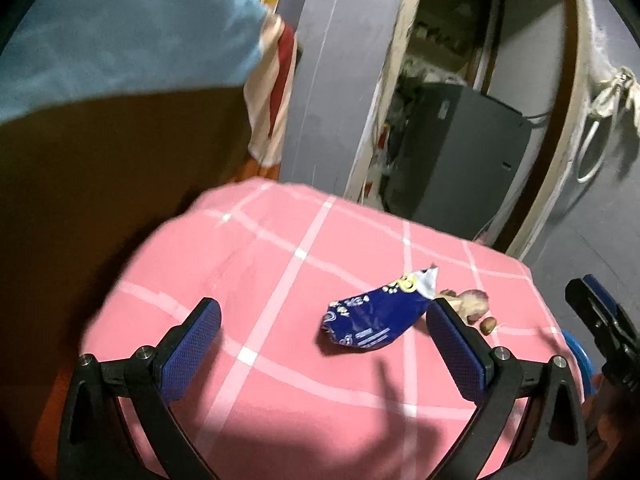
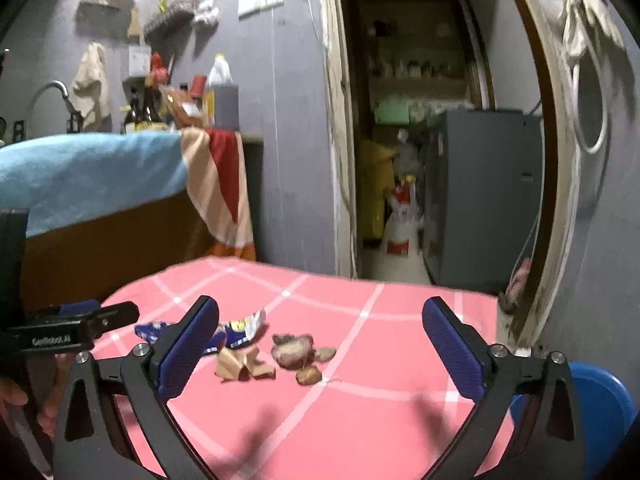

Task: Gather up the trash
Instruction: 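Grasp the blue wrapper with the left gripper while the right grasps the brown nut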

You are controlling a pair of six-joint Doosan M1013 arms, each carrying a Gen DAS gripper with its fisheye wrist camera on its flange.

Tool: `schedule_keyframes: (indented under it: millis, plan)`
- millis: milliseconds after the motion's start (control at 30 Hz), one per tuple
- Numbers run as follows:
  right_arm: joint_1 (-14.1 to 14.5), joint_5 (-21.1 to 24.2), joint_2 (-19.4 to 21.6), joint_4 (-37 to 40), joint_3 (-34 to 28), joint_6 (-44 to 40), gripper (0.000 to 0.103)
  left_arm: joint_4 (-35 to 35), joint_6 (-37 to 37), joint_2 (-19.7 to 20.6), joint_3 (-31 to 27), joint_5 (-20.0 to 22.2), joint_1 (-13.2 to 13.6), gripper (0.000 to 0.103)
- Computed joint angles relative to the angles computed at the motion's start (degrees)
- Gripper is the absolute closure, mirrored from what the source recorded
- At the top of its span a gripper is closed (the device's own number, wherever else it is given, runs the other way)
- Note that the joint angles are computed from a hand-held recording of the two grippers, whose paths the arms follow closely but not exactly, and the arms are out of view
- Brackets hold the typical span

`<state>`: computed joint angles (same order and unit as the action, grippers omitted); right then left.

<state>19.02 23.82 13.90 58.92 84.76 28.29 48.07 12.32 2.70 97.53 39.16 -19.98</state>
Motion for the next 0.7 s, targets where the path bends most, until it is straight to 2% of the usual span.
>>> schedule_keyframes:
  millis: [67,100,200,267,300,367,500,567,700]
  plan:
    - [0.1,1.8,0.7,-6.5,-1.3,6.9,0.01,-3.3,2.7,0.3,-0.4,-0.9,0.6,0.004]
    - [0.1,2.5,1.0,-8.7,-1.8,9.2,0.016,-4.8,4.1,0.3,-0.4,-1.5,0.9,0.005]
    - [0.1,7.1,2.5,-16.8,-4.3,18.0,0.03,-9.8,9.3,0.8,-1.1,-2.4,1.6,0.021]
    - [0.1,9.9,3.2,-20.3,-5.6,21.6,0.035,-13.9,13.2,1.3,-1.8,-2.5,2.2,0.036]
    - [0.2,11.6,3.7,-22.3,-6.5,23.3,0.038,-15.4,14.6,1.5,-2.0,-2.6,2.4,0.038]
    - [0.5,14.4,4.4,-25.5,-7.7,25.6,0.045,-18.4,16.6,1.6,-2.0,-3.2,2.9,0.046]
    - [1.3,18.4,5.6,-30.5,-9.8,28.2,0.056,-21.4,18.6,1.5,-2.0,-4.0,3.6,0.051]
    - [1.7,20.5,6.2,-32.8,-10.8,29.1,0.06,-22.5,19.4,1.5,-2.0,-4.1,3.6,0.059]
    - [1.8,24.7,7.6,-34.5,-12.9,30.0,0.07,-24.3,20.6,1.5,-2.0,-4.2,3.9,0.069]
